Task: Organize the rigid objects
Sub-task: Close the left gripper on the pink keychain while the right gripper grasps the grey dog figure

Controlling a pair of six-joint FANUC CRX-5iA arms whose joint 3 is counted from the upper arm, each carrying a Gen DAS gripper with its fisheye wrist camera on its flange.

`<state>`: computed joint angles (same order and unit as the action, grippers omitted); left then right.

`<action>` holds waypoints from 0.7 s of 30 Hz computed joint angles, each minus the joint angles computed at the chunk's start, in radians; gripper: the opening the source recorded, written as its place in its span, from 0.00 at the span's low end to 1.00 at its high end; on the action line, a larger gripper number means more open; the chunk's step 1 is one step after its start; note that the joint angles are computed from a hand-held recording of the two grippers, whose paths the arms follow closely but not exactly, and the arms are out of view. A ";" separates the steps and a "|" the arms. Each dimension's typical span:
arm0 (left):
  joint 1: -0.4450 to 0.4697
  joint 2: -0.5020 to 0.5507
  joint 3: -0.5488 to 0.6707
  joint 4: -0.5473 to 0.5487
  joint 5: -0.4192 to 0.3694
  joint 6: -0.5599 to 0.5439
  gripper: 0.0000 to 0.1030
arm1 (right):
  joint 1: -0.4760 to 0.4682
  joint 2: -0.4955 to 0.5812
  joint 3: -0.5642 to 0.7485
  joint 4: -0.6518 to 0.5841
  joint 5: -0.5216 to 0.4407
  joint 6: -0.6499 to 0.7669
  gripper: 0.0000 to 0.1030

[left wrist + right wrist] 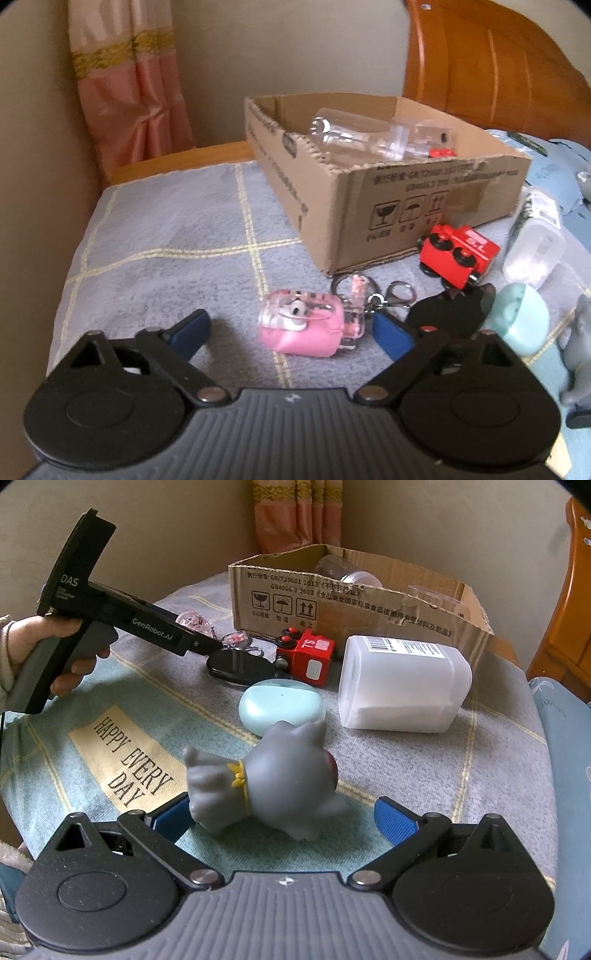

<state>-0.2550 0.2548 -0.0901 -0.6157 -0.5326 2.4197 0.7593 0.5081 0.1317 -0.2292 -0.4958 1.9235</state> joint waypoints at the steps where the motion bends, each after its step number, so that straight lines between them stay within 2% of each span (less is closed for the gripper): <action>1: 0.000 -0.004 -0.006 0.002 0.011 -0.010 0.83 | 0.000 -0.001 -0.001 -0.002 0.003 0.003 1.00; 5: 0.005 -0.014 -0.017 0.009 0.030 -0.031 0.66 | 0.002 0.001 0.001 0.001 0.003 0.000 1.00; 11: 0.002 -0.016 -0.013 0.025 0.021 -0.053 0.50 | 0.010 0.005 0.007 0.023 -0.008 -0.019 1.00; 18: 0.008 -0.012 -0.008 0.051 0.015 -0.090 0.50 | 0.025 -0.004 -0.005 0.031 0.013 0.037 1.00; 21: 0.013 -0.014 -0.011 0.068 0.017 -0.109 0.49 | 0.022 0.001 0.012 0.015 -0.003 0.063 0.93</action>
<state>-0.2416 0.2411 -0.1016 -0.5478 -0.5153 2.3107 0.7809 0.5090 0.1435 -0.2137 -0.4985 1.9866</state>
